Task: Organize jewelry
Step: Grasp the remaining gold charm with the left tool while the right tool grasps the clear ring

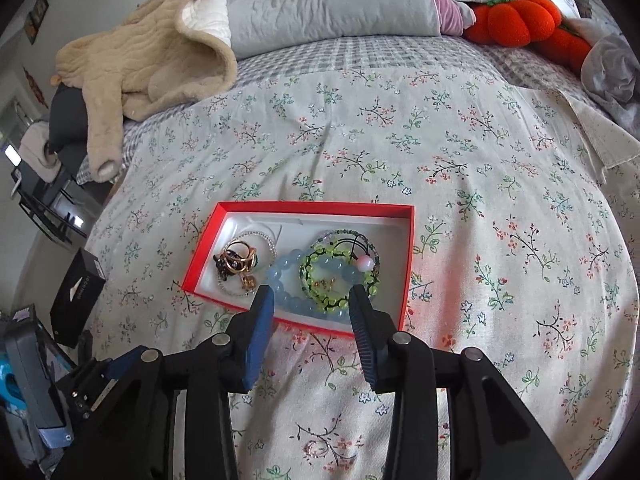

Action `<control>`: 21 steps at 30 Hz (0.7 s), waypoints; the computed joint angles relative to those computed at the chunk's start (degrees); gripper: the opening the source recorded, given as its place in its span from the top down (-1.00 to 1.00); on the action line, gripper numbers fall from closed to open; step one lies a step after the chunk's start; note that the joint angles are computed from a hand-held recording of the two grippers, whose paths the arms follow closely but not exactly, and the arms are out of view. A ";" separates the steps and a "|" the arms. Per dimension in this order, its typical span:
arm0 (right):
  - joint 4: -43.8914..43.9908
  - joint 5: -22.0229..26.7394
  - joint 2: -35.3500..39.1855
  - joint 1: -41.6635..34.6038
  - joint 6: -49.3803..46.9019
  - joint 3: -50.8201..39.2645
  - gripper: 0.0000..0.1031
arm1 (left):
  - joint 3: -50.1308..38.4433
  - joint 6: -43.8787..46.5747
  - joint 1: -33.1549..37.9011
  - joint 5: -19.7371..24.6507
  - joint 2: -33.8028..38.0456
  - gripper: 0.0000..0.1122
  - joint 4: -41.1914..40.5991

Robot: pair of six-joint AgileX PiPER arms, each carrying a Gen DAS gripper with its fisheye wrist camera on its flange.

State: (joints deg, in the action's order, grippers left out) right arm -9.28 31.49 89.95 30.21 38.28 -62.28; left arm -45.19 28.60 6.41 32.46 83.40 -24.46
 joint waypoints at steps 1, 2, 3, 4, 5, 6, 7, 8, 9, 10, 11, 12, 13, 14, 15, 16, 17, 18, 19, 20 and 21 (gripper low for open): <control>-0.50 0.32 -0.82 0.29 0.14 0.75 0.20 | 0.27 -0.31 -0.29 -0.23 -0.23 -0.25 0.42; -0.88 0.64 -1.56 0.51 0.19 1.52 0.20 | 0.59 -0.50 -0.49 -0.51 -0.42 -0.26 0.78; -1.07 0.76 -2.32 0.65 0.07 2.48 0.19 | 0.92 -0.40 -0.53 -0.75 -0.58 -0.26 0.95; -1.20 0.67 -3.11 0.82 -0.05 3.57 0.18 | 1.33 -0.29 -0.58 -1.07 -0.77 -0.28 1.08; -1.19 0.50 -3.82 1.01 -0.41 4.68 0.13 | 2.02 -0.25 -0.67 -1.66 -1.11 -0.30 1.25; -1.47 0.22 -4.47 1.38 -0.48 5.89 0.03 | 2.76 0.02 -0.74 -2.38 -1.43 -0.31 1.20; -2.01 0.05 -5.00 1.88 -0.29 7.08 -0.01 | 3.64 0.45 -0.84 -3.21 -1.75 -0.34 1.01; -2.60 0.06 -5.35 2.44 -0.07 8.15 -0.06 | 4.55 1.13 -0.87 -4.02 -2.07 -0.35 0.57; -3.08 0.10 -5.56 3.02 0.07 9.18 -0.07 | 5.45 2.51 -0.73 -4.72 -2.31 -0.36 -0.56; -3.45 0.32 -5.58 3.65 0.06 10.03 -0.07 | 6.28 4.04 -0.58 -5.29 -2.46 -0.40 -1.84; -3.98 0.42 -5.51 4.34 0.10 10.87 -0.07 | 7.27 5.73 -0.47 -5.98 -2.65 -0.43 -3.19; -4.88 0.51 -5.59 5.08 0.46 11.71 -0.07 | 7.99 6.90 -0.48 -6.67 -2.71 -0.43 -3.95; -5.92 0.63 -5.63 5.78 0.90 12.39 -0.07 | 8.88 7.99 -0.53 -7.54 -2.86 -0.43 -4.45; -6.85 0.84 -5.72 6.47 1.10 13.02 -0.07 | 9.71 8.80 -0.67 -8.39 -3.01 -0.43 -4.65; -7.57 0.77 -5.98 6.98 0.97 13.78 -0.07 | 10.38 9.51 -0.74 -9.12 -3.12 -0.43 -4.80; -8.40 0.26 -6.45 7.49 1.11 14.86 -0.07 | 10.96 10.35 -0.67 -9.69 -3.27 -0.43 -5.10; -9.22 -0.17 -6.92 7.91 1.30 15.87 -0.07 | 11.61 11.54 -0.47 -10.22 -3.48 -0.43 -5.62; -10.10 -0.62 -7.35 8.33 1.75 16.90 -0.07 | 12.22 13.03 -0.16 -10.67 -3.71 -0.43 -6.51; -10.69 -1.00 -7.68 8.74 2.12 17.75 -0.07 | 12.85 14.94 0.30 -11.01 -3.98 -0.44 -7.76; -10.99 -1.45 -7.90 9.05 2.22 18.63 -0.08 | 13.41 17.26 0.91 -11.17 -4.22 -0.45 -9.24; -11.21 -1.98 -8.09 9.32 2.32 19.61 -0.08 | 14.02 19.68 1.48 -11.38 -4.50 -0.45 -10.90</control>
State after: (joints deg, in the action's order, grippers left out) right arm -20.50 29.51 81.85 39.53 40.61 -42.68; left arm -31.17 48.28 7.89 21.07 78.90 -35.36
